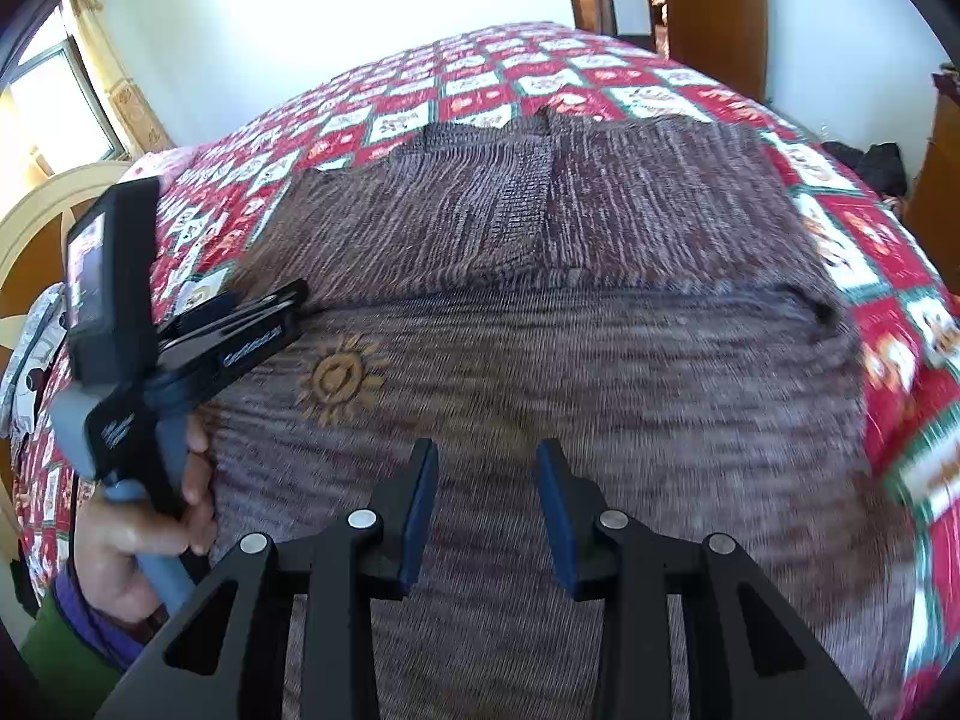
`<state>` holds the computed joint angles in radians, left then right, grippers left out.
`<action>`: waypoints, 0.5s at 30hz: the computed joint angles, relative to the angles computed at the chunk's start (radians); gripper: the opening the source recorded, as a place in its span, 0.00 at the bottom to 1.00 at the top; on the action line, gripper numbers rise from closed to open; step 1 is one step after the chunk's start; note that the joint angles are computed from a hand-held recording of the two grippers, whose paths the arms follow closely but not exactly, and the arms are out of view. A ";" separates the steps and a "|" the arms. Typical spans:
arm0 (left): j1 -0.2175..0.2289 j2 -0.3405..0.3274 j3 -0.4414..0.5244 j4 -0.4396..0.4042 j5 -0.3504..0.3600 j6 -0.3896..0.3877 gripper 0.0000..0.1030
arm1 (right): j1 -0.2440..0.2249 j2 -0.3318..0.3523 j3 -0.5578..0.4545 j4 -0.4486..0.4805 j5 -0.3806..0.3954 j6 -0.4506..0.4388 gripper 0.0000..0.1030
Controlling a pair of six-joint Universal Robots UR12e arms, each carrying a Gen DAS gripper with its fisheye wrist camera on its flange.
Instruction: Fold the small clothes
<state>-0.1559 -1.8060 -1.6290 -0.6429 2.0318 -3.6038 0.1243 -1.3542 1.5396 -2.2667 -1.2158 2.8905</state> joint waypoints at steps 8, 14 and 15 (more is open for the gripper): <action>-0.030 0.076 -0.085 0.009 -0.021 0.008 0.80 | -0.027 -0.075 0.111 -0.059 0.031 -0.028 0.35; -0.041 0.132 -0.121 0.014 -0.031 -0.011 0.80 | -0.064 -0.140 0.180 -0.104 0.083 0.009 0.35; -0.047 0.140 -0.127 0.021 -0.023 -0.007 0.80 | -0.069 -0.153 0.193 -0.120 0.091 0.011 0.35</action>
